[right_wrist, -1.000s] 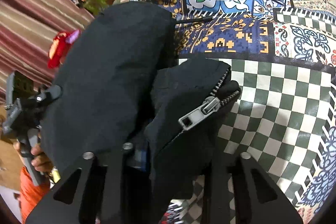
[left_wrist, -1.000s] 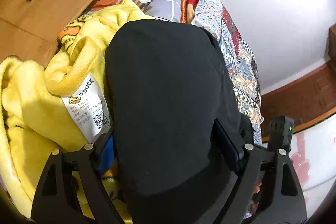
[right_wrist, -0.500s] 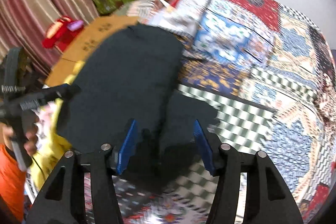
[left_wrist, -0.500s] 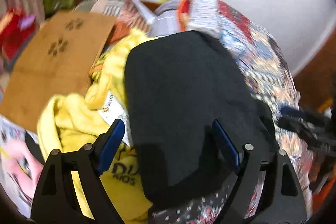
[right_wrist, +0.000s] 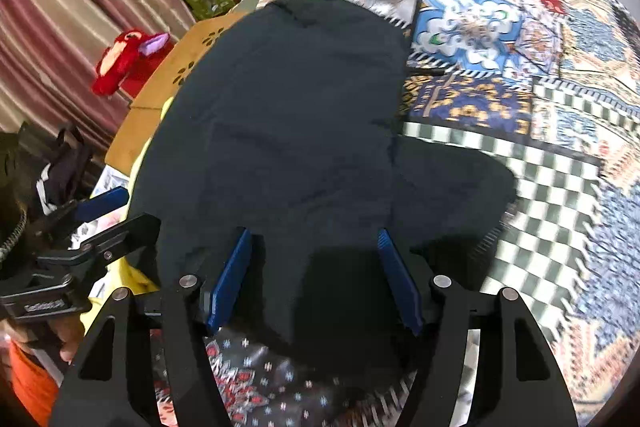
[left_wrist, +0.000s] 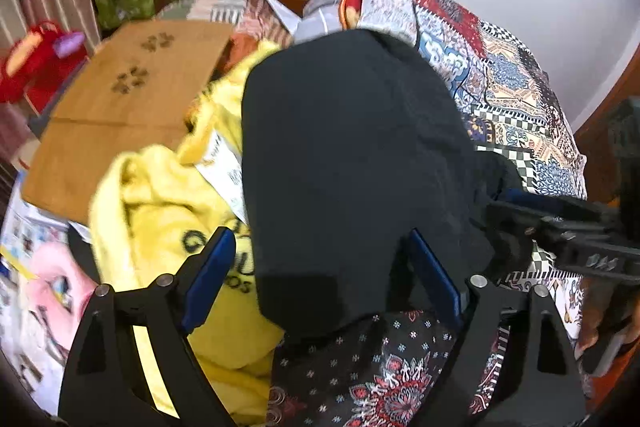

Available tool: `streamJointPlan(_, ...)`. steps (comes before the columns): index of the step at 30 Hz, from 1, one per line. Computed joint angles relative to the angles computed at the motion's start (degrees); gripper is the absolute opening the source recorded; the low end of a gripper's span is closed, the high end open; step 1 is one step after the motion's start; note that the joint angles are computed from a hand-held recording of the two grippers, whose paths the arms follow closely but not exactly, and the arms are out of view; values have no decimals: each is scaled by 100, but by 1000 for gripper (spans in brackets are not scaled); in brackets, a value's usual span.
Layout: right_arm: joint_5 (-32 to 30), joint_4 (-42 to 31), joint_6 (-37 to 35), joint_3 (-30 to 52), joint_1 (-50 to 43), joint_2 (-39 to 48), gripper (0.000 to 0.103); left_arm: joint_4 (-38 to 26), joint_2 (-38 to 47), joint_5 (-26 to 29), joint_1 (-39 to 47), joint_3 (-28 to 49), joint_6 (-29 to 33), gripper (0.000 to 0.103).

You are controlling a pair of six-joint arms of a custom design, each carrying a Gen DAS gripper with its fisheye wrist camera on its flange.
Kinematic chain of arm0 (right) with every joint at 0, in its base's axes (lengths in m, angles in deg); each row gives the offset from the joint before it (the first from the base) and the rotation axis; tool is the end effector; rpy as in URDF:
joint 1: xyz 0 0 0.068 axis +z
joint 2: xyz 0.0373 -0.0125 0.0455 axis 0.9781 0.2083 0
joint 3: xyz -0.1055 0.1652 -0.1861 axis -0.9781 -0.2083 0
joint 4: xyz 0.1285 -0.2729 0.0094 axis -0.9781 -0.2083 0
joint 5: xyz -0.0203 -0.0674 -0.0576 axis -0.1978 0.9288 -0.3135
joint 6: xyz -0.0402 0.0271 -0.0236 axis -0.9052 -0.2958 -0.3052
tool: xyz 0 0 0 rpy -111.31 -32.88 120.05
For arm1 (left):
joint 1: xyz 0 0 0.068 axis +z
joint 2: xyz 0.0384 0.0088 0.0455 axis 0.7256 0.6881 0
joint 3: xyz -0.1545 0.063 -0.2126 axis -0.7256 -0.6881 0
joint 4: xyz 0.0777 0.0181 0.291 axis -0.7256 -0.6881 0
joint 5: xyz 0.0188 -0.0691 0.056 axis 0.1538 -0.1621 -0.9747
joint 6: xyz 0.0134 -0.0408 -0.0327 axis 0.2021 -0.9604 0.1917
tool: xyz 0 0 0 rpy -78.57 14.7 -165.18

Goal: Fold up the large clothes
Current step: 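Release the jacket bundle with the left gripper and withdraw both tools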

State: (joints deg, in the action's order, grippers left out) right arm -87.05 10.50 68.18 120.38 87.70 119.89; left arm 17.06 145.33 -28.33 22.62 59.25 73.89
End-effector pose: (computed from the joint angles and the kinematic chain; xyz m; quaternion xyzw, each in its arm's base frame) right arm 0.2907 0.0597 0.2828 0.0028 0.9590 0.1820 0.2172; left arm 0.3452 -0.1547 0.2635 0.1401 0.9460 -0.1007 0.2743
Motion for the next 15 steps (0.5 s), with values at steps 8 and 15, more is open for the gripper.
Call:
streamJointPlan(8,188,-792,-26,486,-65,-1492,62,-369,-1770,-1145,-942,-160,-62,88)
streamJointPlan(15,1203,-1675,400,1690,931,-2836,62,-952,-3340,-2905,-2691,190,-381,88)
